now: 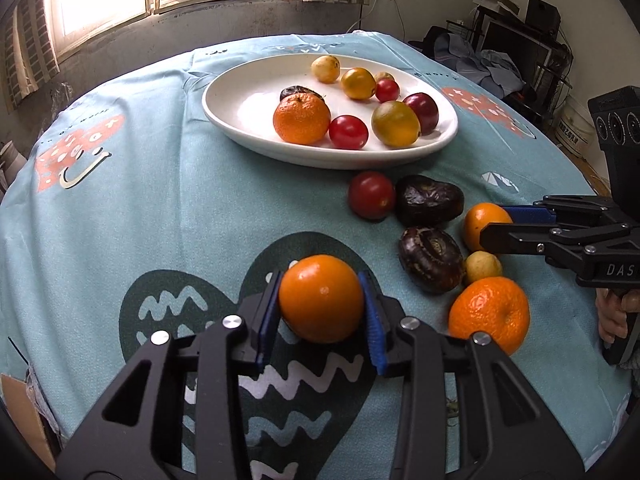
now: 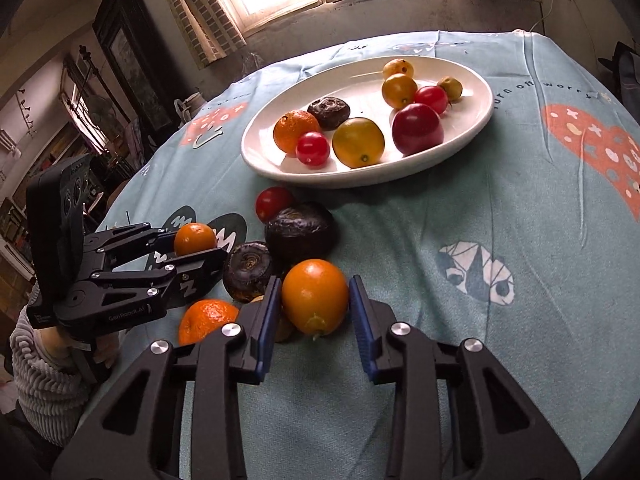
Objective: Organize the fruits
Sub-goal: 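Grasp a tangerine with the left gripper while the right grasps an orange tomato, then lower both held fruits onto the plate and open both grippers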
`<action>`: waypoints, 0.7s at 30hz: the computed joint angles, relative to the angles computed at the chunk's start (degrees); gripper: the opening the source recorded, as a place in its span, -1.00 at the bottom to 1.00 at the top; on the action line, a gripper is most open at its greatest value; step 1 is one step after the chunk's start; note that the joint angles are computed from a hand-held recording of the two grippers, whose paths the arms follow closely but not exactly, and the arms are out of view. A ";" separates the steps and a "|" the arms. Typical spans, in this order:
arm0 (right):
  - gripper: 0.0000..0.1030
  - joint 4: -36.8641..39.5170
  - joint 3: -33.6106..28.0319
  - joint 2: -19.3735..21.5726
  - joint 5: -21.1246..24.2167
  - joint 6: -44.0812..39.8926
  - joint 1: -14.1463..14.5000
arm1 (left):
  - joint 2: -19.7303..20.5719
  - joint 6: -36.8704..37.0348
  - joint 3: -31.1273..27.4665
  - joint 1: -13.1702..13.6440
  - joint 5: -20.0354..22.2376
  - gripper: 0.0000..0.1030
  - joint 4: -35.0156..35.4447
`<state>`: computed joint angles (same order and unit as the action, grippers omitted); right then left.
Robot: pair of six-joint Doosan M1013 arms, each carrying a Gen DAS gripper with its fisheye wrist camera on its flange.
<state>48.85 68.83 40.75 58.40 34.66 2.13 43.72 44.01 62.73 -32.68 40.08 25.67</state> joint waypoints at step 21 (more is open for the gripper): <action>-0.34 1.26 -13.44 4.67 -4.34 7.03 1.71 | 6.96 -5.36 -17.37 4.03 3.49 -0.27 3.38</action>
